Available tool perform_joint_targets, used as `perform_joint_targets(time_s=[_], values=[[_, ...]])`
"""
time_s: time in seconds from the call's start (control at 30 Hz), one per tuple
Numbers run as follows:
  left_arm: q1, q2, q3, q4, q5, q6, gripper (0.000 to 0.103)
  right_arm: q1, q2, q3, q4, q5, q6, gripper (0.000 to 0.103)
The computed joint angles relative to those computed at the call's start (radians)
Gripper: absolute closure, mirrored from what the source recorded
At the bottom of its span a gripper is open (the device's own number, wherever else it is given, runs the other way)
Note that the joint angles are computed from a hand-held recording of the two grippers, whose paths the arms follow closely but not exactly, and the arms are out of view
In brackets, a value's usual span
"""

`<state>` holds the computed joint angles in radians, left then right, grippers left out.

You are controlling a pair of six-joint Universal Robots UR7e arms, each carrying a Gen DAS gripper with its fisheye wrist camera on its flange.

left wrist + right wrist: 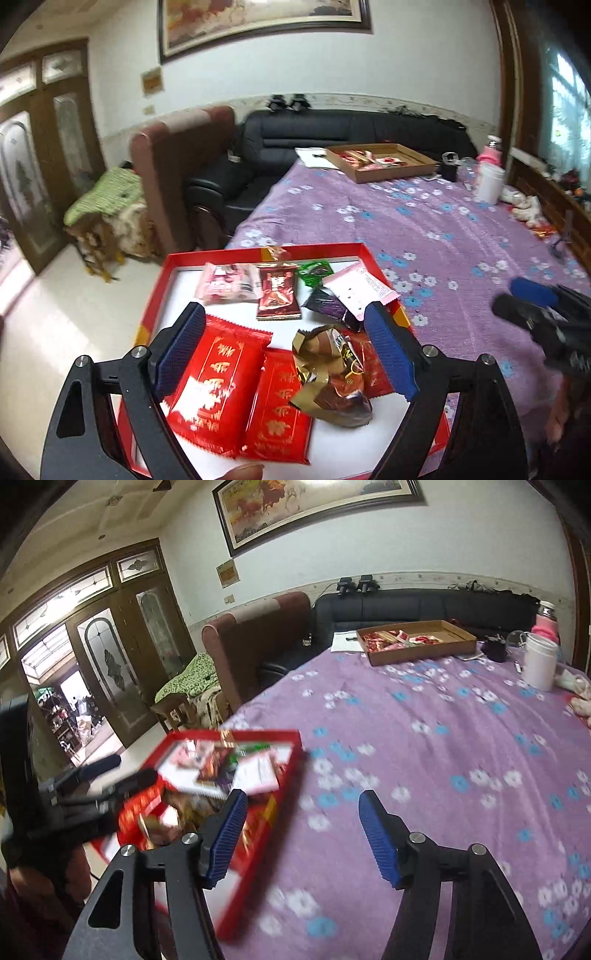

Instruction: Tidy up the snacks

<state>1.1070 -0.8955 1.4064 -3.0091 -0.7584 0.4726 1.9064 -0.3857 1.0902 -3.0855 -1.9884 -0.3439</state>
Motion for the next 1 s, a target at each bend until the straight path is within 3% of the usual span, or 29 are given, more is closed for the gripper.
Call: perform_joint_targets(time_s=[0.17, 0.43, 0.63, 0.8, 0.87, 1.0], values=[[-0.054, 0.034, 0.05, -0.22, 0.104, 0.132, 0.015, -0.011, -0.066, 0.156, -0.115, 0.015, -0.031, 0.036], [-0.103, -0.004, 0.135, -0.257, 0.127, 0.064, 0.014, -0.021, -0.123, 0.257, -0.18, 0.047, -0.009, 0.035], [-0.113, -0.029, 0.173, -0.257, 0.142, -0.005, 0.014, -0.012, -0.133, 0.297, -0.237, 0.088, -0.042, 0.035], [-0.101, -0.075, 0.232, -0.27, 0.109, -0.082, 0.015, 0.002, -0.118, 0.291, -0.212, 0.102, -0.073, 0.034], [-0.099, -0.077, 0.238, -0.277, 0.145, -0.082, 0.014, 0.005, -0.109, 0.281, -0.178, 0.116, -0.071, 0.034], [-0.091, -0.057, 0.231, -0.324, 0.235, 0.023, 0.015, 0.017, -0.082, 0.247, -0.113, 0.121, -0.088, 0.034]])
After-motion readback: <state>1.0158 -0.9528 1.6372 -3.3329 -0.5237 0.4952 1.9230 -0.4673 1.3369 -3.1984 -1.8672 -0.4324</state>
